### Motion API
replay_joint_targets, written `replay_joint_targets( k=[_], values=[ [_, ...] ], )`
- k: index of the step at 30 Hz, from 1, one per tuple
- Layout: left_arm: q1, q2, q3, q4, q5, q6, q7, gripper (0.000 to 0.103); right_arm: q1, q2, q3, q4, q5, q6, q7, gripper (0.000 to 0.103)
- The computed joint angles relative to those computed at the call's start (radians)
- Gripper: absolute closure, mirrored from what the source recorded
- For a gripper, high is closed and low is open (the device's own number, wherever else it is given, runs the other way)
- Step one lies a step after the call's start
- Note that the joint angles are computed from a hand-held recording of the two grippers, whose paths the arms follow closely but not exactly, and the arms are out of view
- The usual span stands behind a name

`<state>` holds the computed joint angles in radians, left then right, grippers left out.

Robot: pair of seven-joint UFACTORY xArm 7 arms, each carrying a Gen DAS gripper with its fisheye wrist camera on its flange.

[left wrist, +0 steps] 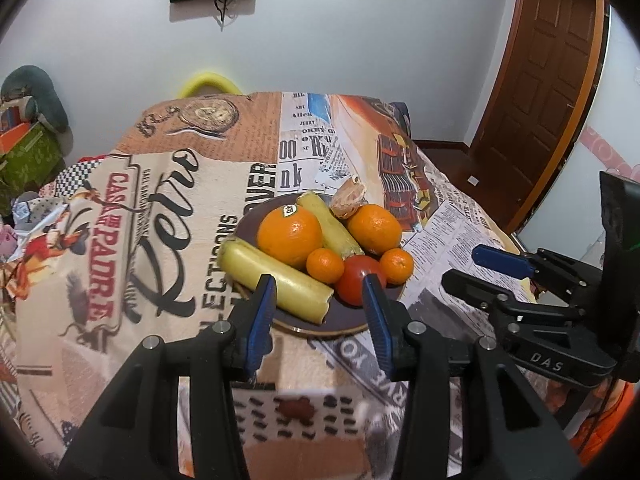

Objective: Organize fruits
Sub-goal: 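Open and raise both tools away from the plate, then grasp a small red date with the left tool while the right tool grasps another date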

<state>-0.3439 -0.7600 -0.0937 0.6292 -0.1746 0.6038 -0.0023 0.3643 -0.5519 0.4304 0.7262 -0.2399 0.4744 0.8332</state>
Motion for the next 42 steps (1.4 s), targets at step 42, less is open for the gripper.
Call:
replay_joint_targets(
  k=[42],
  values=[
    [-0.008, -0.091, 0.025, -0.209, -0.031, 0.114, 0.036, 0.06, 0.162, 0.054, -0.041, -0.096, 0.125, 0.06, -0.012, 0.074]
  ],
)
